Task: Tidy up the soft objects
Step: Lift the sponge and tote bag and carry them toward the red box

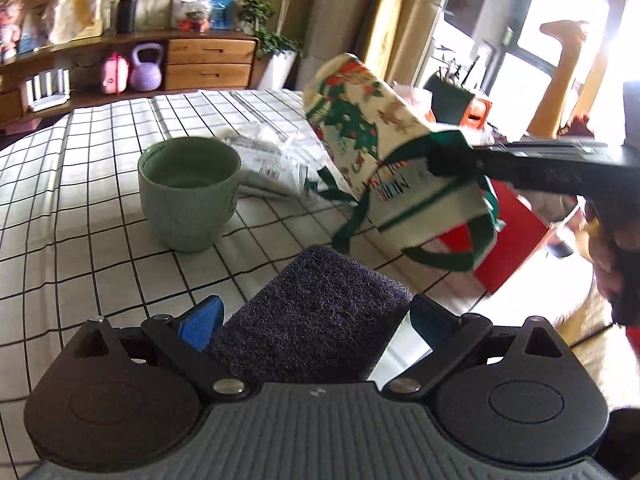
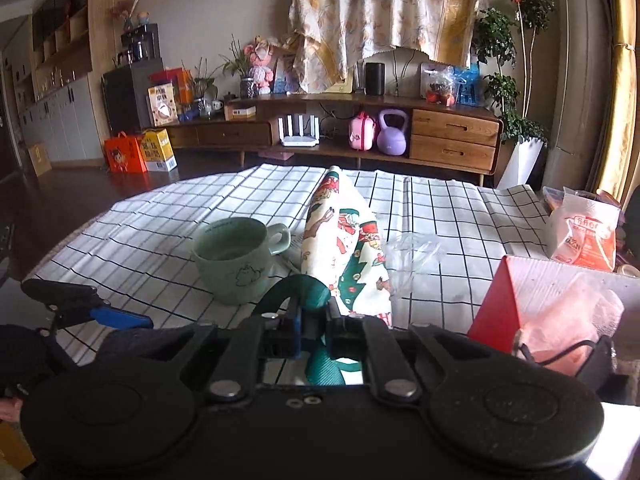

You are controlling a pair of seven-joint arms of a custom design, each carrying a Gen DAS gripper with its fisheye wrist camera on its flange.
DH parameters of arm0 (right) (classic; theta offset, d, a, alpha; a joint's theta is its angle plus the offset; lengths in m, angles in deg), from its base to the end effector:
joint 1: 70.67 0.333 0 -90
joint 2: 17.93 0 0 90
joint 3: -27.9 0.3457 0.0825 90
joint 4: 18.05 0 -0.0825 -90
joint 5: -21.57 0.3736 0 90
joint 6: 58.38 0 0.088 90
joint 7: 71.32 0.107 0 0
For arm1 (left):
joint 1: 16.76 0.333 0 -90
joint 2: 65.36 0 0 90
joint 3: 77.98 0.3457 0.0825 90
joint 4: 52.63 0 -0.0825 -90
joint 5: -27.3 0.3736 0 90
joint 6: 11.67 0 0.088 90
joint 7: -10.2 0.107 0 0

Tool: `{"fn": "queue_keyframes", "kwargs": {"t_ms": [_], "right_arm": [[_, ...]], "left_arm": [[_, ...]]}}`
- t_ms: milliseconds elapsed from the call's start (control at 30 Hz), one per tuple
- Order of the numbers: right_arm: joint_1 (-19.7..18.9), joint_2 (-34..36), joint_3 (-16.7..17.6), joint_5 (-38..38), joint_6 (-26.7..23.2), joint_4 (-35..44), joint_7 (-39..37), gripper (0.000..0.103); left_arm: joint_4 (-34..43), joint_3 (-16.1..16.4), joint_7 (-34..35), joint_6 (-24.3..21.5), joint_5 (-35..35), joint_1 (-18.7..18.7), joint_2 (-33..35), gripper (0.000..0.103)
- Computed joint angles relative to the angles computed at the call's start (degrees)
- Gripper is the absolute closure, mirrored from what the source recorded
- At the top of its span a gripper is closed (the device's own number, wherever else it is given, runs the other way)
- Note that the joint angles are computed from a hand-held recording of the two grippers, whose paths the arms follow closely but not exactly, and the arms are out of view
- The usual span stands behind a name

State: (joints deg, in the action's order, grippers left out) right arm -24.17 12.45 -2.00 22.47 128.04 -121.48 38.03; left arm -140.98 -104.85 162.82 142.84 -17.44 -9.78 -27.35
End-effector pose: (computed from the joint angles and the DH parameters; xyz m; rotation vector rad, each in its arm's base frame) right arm 0.6545 0.2663 0.4349 -1.6897 1.4787 -0.7630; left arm 0.7329 -0.1566 0.3714 -1.2416 2.4431 -1.2795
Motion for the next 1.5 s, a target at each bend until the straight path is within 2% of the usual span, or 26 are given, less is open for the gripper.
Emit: {"fn": "queue_keyframes", "kwargs": {"t_ms": [200, 400, 433, 500, 633, 733, 900, 1100, 1200, 1367, 1500], "right_arm": [[6.2, -5.0, -5.4, 3.3, 4.2, -6.9, -2.1, 0.093], [9.7, -10.8, -7.6, 8.9, 7.8, -13.0, -6.2, 0.093], [9.9, -12.0, -7.7, 9.6, 8.3, -13.9, -7.1, 0.093], [13.3, -13.2, -10.7, 12.5, 9.4, -15.5, -9.7, 0.093], [17.7, -16.4, -14.3, 18.2, 11.9, -18.6, -15.2, 0.093], [19.8, -18.3, -15.8, 22.8, 14.1, -20.4, -19.7, 0.093], [20.2, -21.3, -15.9, 29.3, 17.0, -22.6, -26.2, 0.093], [19.1, -24.2, -15.2, 37.6, 20.0, -24.9, -33.7, 0.093], [17.1, -25.6, -13.9, 39.7, 21.2, -26.5, -35.2, 0.093], [12.8, -26.1, -11.7, 42.1, 21.7, -27.8, -35.8, 0.093], [8.2, -26.2, -9.7, 40.4, 21.7, -29.6, -32.4, 0.093]], "left_arm": [[-3.0, -1.5, -1.0, 2.8, -3.4, -0.3, -4.2, 0.003], [-5.1, -2.9, 1.1, 5.8, -8.2, -1.5, -8.3, 0.003], [-5.2, -3.0, 1.2, 6.1, -9.1, -1.8, -8.8, 0.003], [-4.9, -2.7, 0.8, 6.2, -10.2, -2.7, -9.6, 0.003], [-4.3, -1.9, -0.2, 6.8, -11.1, -5.2, -10.8, 0.003], [-4.0, -2.1, 1.2, 8.5, -11.5, -6.9, -11.3, 0.003], [-1.7, -1.3, -1.9, 9.3, -8.3, -10.6, -10.9, 0.003], [2.2, -1.9, -7.2, 9.7, -2.6, -14.1, -8.2, 0.003], [4.5, -2.6, -9.5, 9.8, 0.2, -15.6, -6.3, 0.003], [9.5, -1.3, -16.3, 9.5, 8.0, -19.6, -2.5, 0.003], [14.7, 0.5, -22.8, 7.9, 14.3, -23.0, 1.3, 0.003]]}}
